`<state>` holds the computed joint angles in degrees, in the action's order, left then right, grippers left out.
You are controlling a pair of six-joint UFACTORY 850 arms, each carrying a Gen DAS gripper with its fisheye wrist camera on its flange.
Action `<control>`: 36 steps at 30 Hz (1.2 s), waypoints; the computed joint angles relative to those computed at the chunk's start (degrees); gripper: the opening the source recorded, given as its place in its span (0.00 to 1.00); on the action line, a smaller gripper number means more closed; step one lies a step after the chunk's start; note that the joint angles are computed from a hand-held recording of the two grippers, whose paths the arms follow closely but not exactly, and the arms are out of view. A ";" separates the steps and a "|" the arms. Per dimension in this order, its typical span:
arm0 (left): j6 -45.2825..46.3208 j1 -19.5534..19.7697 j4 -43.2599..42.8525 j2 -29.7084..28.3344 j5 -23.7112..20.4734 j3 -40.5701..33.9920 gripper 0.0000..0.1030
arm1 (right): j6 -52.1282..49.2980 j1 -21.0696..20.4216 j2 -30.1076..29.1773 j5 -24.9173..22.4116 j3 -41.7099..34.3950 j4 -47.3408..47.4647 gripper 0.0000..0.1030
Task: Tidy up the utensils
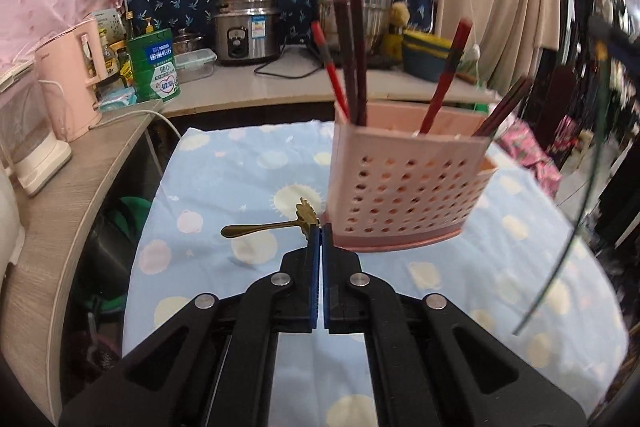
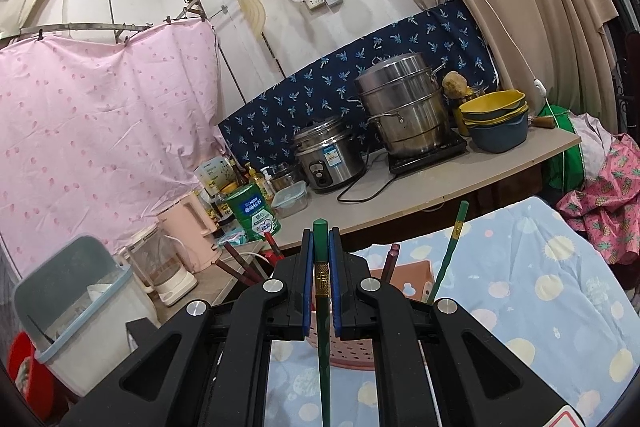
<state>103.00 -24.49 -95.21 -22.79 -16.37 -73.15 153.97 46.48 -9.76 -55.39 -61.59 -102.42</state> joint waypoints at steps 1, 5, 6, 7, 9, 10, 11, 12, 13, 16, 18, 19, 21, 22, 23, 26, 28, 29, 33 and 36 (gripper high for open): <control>-2.96 0.36 2.20 0.78 -1.36 0.12 0.01 | -0.34 0.06 0.25 -0.46 0.03 -0.02 0.07; -12.02 1.16 8.72 3.40 -6.27 -0.26 0.00 | -2.32 -0.35 0.82 -1.54 -0.95 -0.60 0.07; -13.91 1.22 9.86 4.00 -7.25 -0.47 0.01 | -2.79 -0.66 0.89 -1.81 -1.38 -1.03 0.07; -15.82 1.32 11.01 4.44 -8.31 -0.76 0.01 | -3.15 -1.03 0.97 -2.02 -1.82 -1.53 0.07; -19.31 1.54 12.88 4.75 -10.93 -2.16 0.01 | -4.21 -1.77 0.95 -2.76 -2.97 -2.23 0.07; -20.37 1.59 13.06 4.71 -12.18 -2.98 0.01 | -4.96 -2.13 0.83 -3.33 -3.68 -2.59 0.07; -21.37 1.69 13.37 4.54 -13.43 -3.84 0.01 | -5.78 -2.48 0.66 -3.71 -4.41 -2.71 0.07; -22.74 1.68 13.82 4.24 -14.65 -4.87 0.01 | -6.69 -2.97 0.47 -4.05 -5.27 -2.87 0.07; -24.17 1.66 14.08 3.67 -16.13 -6.26 0.01 | -7.13 -3.37 0.27 -4.30 -5.92 -3.06 0.07; -26.15 1.15 13.08 2.04 -18.25 -9.99 0.01 | -8.05 -4.86 -0.47 -4.57 -7.64 -3.74 0.07; -27.56 1.10 12.05 0.50 -20.16 -12.63 0.01 | -8.95 -5.83 -1.24 -4.28 -8.95 -3.81 0.07; -28.30 1.15 11.04 -0.47 -21.08 -14.12 0.01 | -9.39 -6.26 -1.57 -4.10 -9.51 -3.76 0.07; -30.65 1.20 10.70 -2.36 -22.74 -16.77 0.01 | -10.48 -7.10 -2.38 -3.70 -10.72 -3.59 0.07; -32.82 1.26 11.19 -3.36 -23.64 -18.21 0.00 | -10.96 -7.43 -2.76 -3.52 -11.23 -3.31 0.07; -34.53 1.25 11.75 -4.16 -24.40 -19.40 0.00 | -11.21 -7.80 -3.06 -3.09 -11.60 -3.17 0.07; -36.56 1.01 12.08 -4.91 -25.03 -20.82 0.00 | -11.68 -8.69 -3.57 -1.91 -12.20 -2.71 0.07; -35.76 0.66 11.50 -4.56 -24.32 -20.56 0.00 | -11.96 -9.07 -3.74 -1.52 -12.32 -2.53 0.07; -35.54 0.47 11.46 -4.56 -23.81 -20.65 0.00 | -12.08 -9.17 -3.83 -1.45 -12.33 -2.41 0.07; -35.78 -0.35 12.87 -4.81 -20.71 -21.17 0.00 | -11.62 -9.87 -4.14 -0.49 -12.23 -2.21 0.07; -36.30 -0.69 13.96 -5.31 -18.91 -21.73 0.00 | -12.12 -9.89 -4.44 -0.27 -12.54 -2.26 0.07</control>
<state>66.70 -25.18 -81.25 -28.09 -35.28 -94.88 141.86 36.59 -14.20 -55.65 -74.12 -104.67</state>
